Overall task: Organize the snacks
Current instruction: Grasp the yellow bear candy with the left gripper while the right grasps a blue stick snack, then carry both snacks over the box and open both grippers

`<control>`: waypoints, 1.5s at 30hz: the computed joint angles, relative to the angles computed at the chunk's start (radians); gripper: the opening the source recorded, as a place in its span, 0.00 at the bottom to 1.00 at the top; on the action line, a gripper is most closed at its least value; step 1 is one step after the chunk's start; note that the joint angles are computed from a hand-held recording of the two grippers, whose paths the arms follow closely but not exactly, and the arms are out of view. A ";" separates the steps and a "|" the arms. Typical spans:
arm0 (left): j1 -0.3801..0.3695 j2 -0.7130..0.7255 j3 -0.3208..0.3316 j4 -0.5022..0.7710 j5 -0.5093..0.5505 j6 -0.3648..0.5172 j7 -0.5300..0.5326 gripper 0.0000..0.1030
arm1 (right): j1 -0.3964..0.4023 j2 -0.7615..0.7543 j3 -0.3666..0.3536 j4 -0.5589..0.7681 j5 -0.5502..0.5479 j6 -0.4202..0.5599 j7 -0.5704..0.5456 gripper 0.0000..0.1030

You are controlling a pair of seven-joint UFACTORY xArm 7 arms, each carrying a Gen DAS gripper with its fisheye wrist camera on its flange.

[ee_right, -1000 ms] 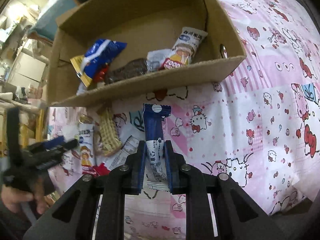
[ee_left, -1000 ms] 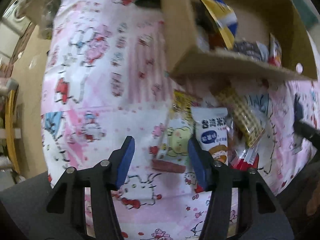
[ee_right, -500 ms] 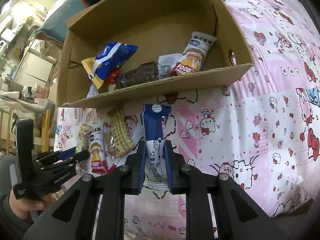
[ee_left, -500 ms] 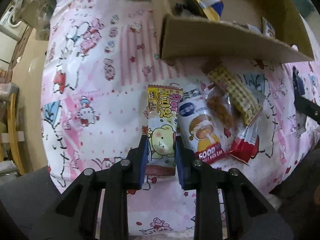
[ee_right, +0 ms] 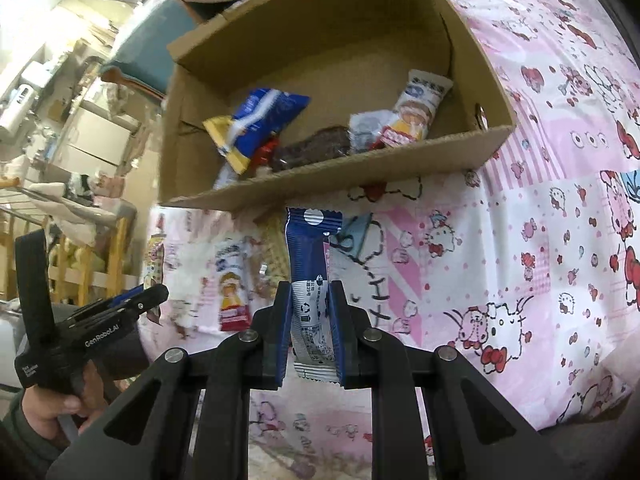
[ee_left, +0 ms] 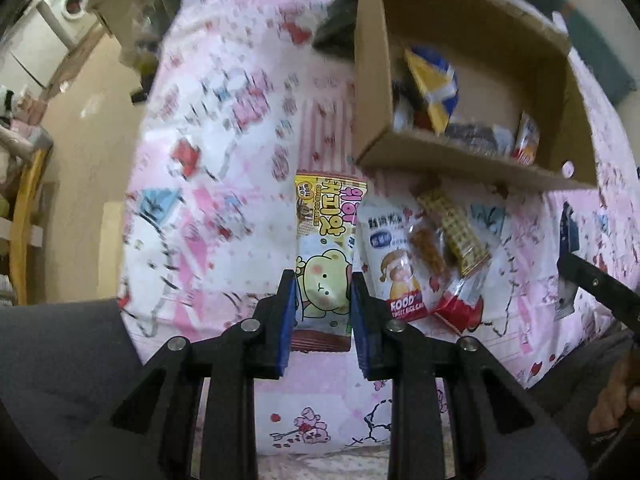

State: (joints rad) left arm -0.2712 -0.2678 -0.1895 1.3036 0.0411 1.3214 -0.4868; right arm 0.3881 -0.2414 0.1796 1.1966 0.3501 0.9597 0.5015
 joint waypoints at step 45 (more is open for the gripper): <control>-0.116 0.436 0.047 0.552 0.162 -0.247 0.082 0.22 | -0.076 0.129 -0.036 0.160 -0.105 -0.312 -0.105 0.18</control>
State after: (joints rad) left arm -0.3870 0.1686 -0.1423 1.8559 0.2032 1.0749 -0.4044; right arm 0.3120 -0.1123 0.1439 1.3561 0.2453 0.6472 0.3968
